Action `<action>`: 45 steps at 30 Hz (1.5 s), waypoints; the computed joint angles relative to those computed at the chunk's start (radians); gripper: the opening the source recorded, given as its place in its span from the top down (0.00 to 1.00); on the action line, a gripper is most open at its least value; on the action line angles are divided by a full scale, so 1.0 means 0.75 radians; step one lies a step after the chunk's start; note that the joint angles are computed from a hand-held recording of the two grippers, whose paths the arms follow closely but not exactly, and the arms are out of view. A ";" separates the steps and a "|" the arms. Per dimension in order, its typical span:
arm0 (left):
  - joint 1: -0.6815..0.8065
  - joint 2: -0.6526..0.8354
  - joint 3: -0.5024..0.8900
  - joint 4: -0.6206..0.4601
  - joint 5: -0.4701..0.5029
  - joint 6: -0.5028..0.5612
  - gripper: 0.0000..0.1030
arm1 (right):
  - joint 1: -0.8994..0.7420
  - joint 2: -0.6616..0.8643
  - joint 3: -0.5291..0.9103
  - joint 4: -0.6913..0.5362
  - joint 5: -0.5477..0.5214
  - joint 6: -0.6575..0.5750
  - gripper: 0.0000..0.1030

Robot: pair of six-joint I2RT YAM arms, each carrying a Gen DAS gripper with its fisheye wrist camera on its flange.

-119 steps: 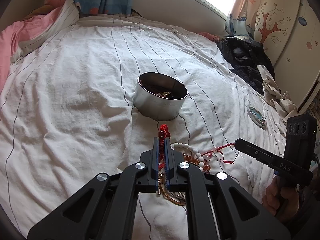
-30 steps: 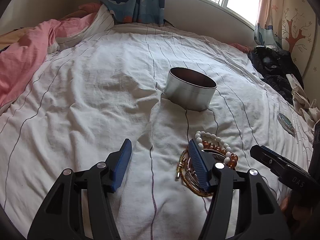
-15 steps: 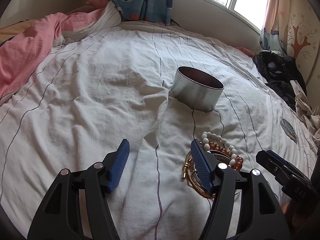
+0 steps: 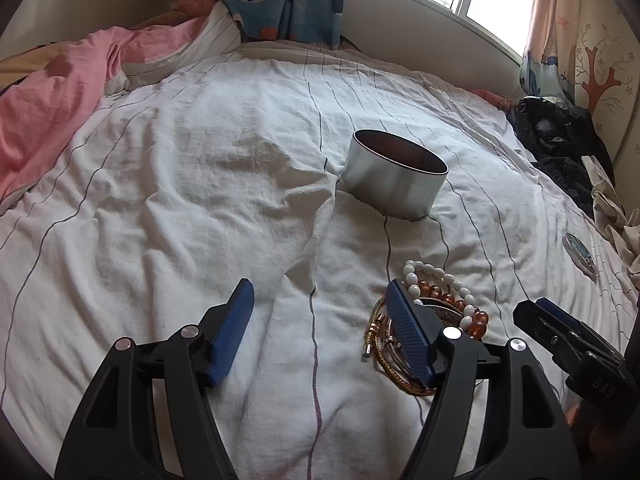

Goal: Organize jewelry

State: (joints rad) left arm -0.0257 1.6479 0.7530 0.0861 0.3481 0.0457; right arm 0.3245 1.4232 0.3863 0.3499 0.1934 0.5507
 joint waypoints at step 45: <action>-0.003 0.006 0.008 -0.006 -0.017 0.003 0.33 | 0.013 0.001 -0.005 0.013 0.021 0.000 0.25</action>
